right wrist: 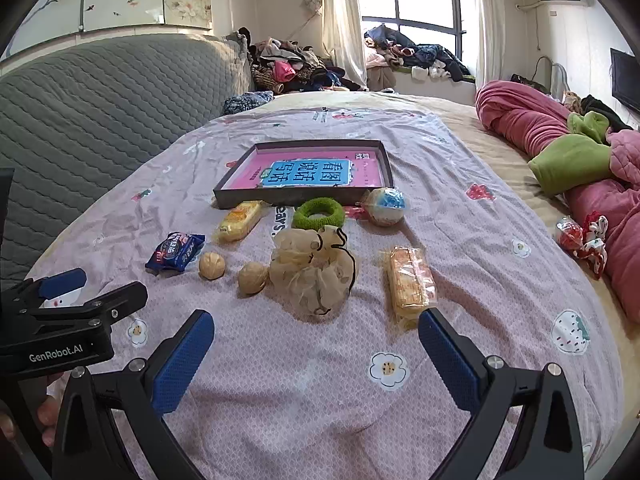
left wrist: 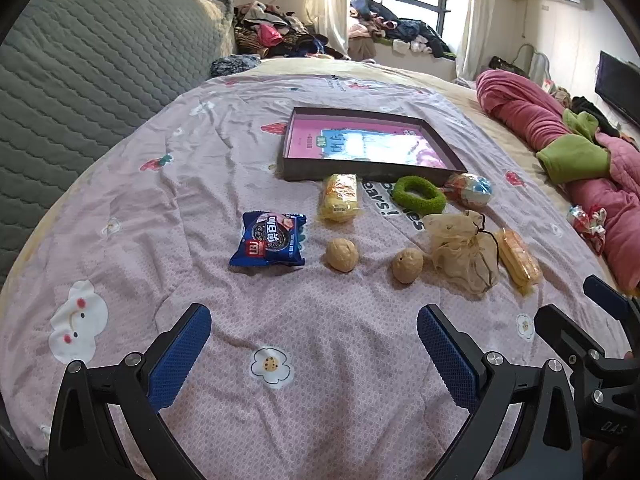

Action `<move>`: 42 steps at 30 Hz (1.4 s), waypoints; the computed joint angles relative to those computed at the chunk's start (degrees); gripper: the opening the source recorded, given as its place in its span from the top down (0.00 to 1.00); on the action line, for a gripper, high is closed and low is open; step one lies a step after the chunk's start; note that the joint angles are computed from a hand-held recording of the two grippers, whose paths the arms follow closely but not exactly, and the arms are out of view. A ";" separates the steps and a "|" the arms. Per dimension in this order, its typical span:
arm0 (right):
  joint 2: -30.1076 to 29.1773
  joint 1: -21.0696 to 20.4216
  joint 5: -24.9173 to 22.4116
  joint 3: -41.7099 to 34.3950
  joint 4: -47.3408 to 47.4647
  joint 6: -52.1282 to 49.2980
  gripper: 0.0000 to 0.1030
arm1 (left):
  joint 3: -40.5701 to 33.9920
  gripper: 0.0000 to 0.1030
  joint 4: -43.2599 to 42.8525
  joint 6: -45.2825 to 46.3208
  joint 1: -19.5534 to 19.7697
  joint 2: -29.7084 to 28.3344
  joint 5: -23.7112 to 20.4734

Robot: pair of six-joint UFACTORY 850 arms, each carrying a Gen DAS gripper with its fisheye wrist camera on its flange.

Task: Organize objects
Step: 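Reach the left gripper to the blue cookie packet while the right approaches the mesh bag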

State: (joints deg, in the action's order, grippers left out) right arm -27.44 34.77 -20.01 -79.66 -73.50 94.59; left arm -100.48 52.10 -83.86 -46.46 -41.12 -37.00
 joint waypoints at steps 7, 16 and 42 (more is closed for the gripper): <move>-0.24 -0.09 -0.02 -0.41 1.62 -2.01 0.00 | -0.13 0.00 0.43 -0.37 0.03 -0.16 0.37; -1.61 -0.29 -0.08 -3.17 3.39 -6.07 0.00 | -0.55 0.00 -1.18 1.12 1.51 -0.53 1.84; -21.46 -3.32 -12.80 -31.83 39.25 -45.75 0.00 | -14.61 0.00 -13.83 17.19 8.31 -10.49 0.82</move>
